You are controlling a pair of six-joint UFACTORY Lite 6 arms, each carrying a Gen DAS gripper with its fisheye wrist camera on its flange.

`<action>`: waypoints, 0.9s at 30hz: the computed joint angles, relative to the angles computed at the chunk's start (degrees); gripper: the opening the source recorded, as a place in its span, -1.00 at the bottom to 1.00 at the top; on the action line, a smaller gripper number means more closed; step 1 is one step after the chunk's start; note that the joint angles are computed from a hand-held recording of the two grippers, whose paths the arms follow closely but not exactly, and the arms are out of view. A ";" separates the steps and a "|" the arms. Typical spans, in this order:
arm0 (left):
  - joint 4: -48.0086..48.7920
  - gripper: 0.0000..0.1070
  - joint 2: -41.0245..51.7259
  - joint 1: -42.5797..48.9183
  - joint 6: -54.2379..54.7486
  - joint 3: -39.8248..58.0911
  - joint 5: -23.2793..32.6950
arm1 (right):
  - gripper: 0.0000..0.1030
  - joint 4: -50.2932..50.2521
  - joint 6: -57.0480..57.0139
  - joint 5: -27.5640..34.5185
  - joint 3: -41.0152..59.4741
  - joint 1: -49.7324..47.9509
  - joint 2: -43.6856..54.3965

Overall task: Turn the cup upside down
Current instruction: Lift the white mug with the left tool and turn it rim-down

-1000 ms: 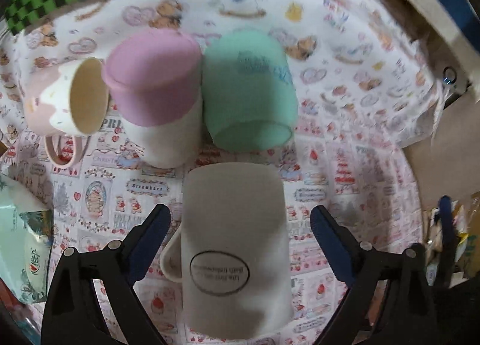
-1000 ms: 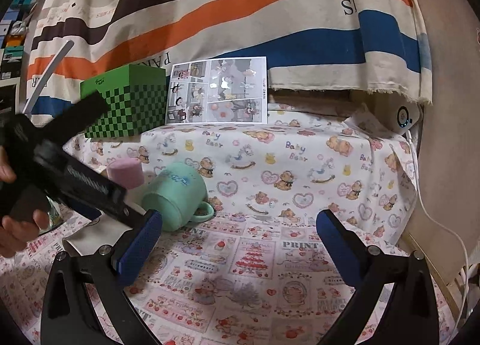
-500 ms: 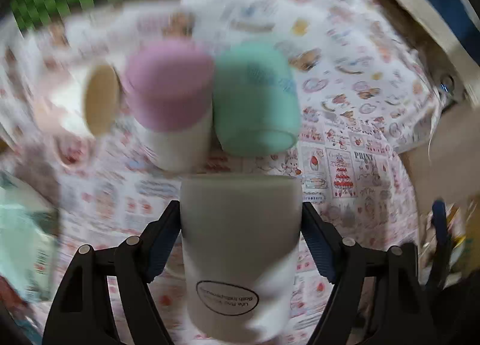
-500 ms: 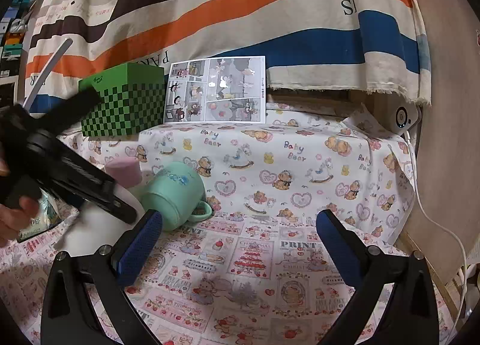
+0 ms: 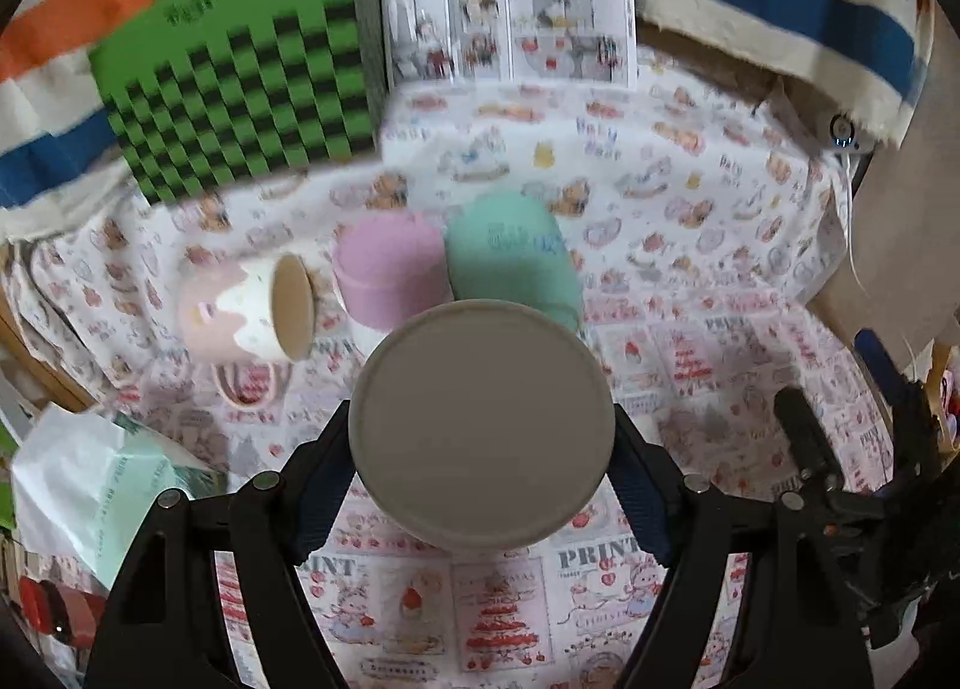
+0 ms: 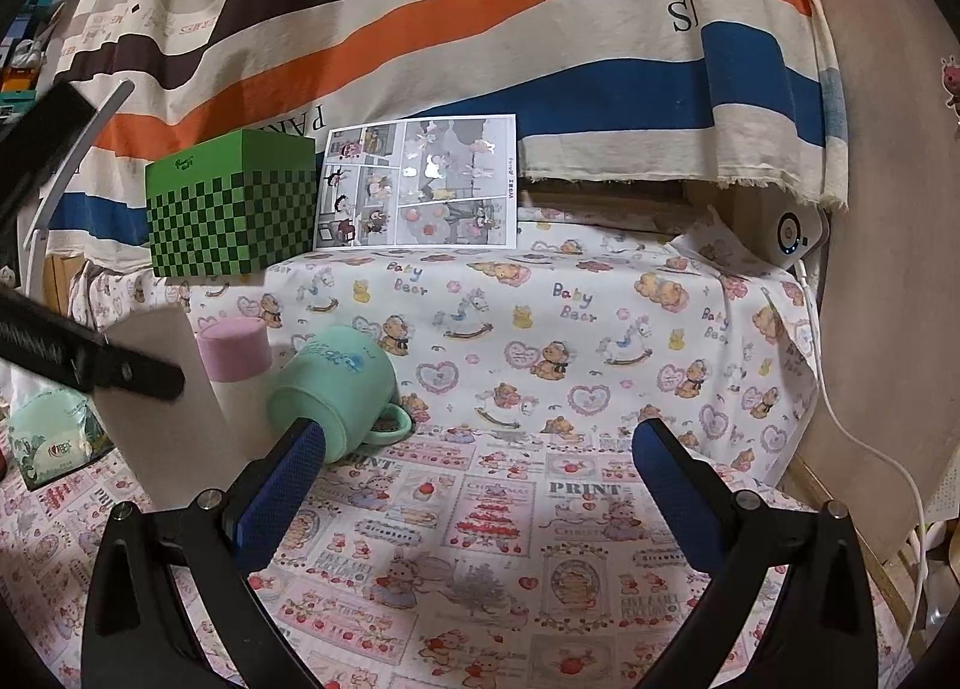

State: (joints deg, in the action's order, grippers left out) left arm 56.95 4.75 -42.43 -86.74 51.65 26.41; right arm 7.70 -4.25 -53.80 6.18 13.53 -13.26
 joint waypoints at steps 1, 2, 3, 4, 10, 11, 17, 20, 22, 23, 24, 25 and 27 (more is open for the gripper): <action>-0.48 0.43 1.31 -0.26 0.15 0.58 -0.47 | 1.00 0.00 -0.09 0.02 0.02 0.05 0.04; -0.90 0.43 2.52 0.06 1.22 1.27 -0.79 | 1.00 -0.12 -0.22 0.09 0.07 0.16 0.08; -0.79 0.43 3.35 -0.78 1.00 1.76 0.05 | 1.00 -0.18 -0.37 0.16 0.17 0.27 0.19; 0.10 0.43 4.48 -1.19 0.54 2.60 0.81 | 1.00 0.04 -0.59 0.18 0.13 0.43 0.16; 11.39 0.43 7.11 -1.00 -9.85 3.57 -0.09 | 1.00 -0.19 0.15 0.42 0.24 -0.30 0.15; 12.66 0.43 8.08 -0.87 -10.57 4.03 -0.16 | 1.00 -0.38 0.17 0.48 0.31 -0.29 0.22; 28.02 0.63 9.17 -1.38 -25.07 1.70 0.78 | 1.00 -0.03 -0.64 0.57 0.34 0.40 0.18; 40.33 0.76 3.25 -2.58 -38.57 -5.10 5.09 | 1.00 0.27 -0.47 0.27 0.18 0.58 0.13; 46.97 0.78 -2.52 -2.79 -45.05 -10.54 6.37 | 1.00 -0.13 -0.43 0.43 0.17 0.39 0.10; 49.70 0.82 -5.94 -3.37 -47.65 -13.73 8.12 | 1.00 -0.43 -0.43 0.66 0.20 0.29 0.00; 51.40 0.87 -9.19 -4.31 -49.36 -16.79 10.46 | 1.00 -0.84 -0.31 0.83 0.29 0.07 0.02; 52.58 0.91 -12.62 -5.66 -50.47 -19.99 13.62 | 1.00 -0.98 -0.30 0.95 0.34 0.02 0.03; 52.98 0.92 -19.04 -8.96 -50.60 -25.91 20.76 | 1.00 -1.09 -0.27 1.04 0.28 -0.06 -0.12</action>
State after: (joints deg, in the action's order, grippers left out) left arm 109.93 -14.29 -51.39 -137.34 25.74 47.17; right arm 6.61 -4.51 -52.76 6.46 13.47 -13.39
